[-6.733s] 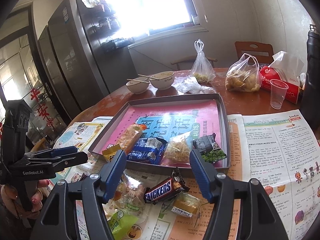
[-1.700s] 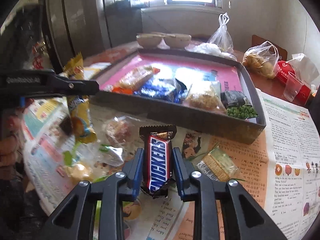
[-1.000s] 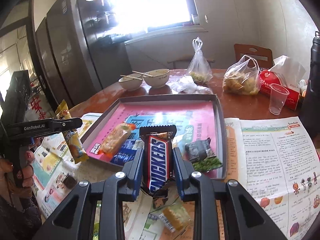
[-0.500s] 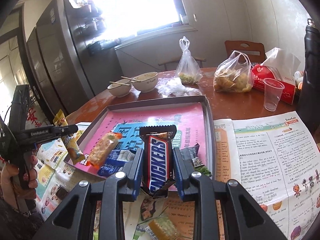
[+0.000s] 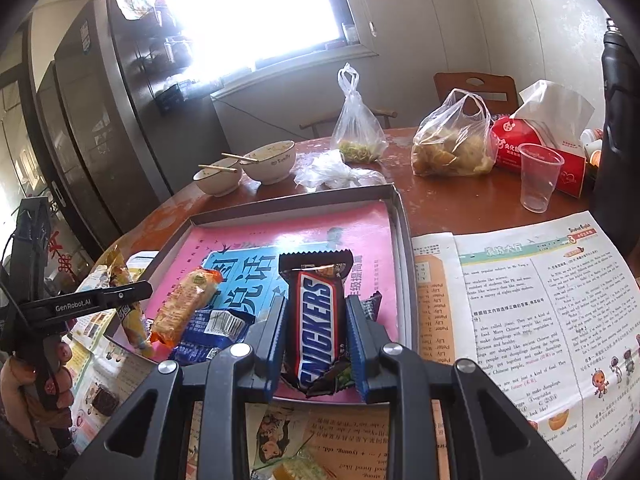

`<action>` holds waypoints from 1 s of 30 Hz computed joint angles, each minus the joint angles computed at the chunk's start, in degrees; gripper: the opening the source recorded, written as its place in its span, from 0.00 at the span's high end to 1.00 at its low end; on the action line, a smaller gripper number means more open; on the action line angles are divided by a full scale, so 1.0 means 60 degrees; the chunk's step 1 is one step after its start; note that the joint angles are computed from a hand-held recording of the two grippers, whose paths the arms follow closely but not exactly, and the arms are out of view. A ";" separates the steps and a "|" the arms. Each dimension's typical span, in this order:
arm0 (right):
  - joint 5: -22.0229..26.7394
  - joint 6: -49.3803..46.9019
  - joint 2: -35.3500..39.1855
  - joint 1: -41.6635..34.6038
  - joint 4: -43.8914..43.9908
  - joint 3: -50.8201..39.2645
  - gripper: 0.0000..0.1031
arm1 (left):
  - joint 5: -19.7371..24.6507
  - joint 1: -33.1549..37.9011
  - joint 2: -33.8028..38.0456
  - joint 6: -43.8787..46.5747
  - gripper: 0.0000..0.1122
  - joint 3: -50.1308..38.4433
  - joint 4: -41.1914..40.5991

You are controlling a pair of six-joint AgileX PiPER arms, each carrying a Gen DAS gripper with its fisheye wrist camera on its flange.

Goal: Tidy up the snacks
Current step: 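Carry the yellow chip bag over the tray while the right tool carries the Snickers bar there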

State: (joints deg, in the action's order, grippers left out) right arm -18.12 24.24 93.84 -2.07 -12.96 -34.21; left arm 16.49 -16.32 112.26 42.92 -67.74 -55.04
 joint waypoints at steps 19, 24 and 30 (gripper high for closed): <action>0.0586 -0.2787 0.0708 0.0760 0.2933 -0.0726 0.72 | -0.0189 -0.0350 0.0134 -0.1315 0.82 0.0033 0.1631; 0.0558 -0.2515 0.0739 0.0736 0.2774 -0.0700 0.72 | -0.0177 -0.0365 0.0114 -0.1431 0.82 0.0078 0.1811; 0.0579 -0.2375 0.0733 0.0674 0.2682 -0.0666 0.72 | -0.0185 -0.0377 0.0066 -0.1392 0.82 0.0134 0.1812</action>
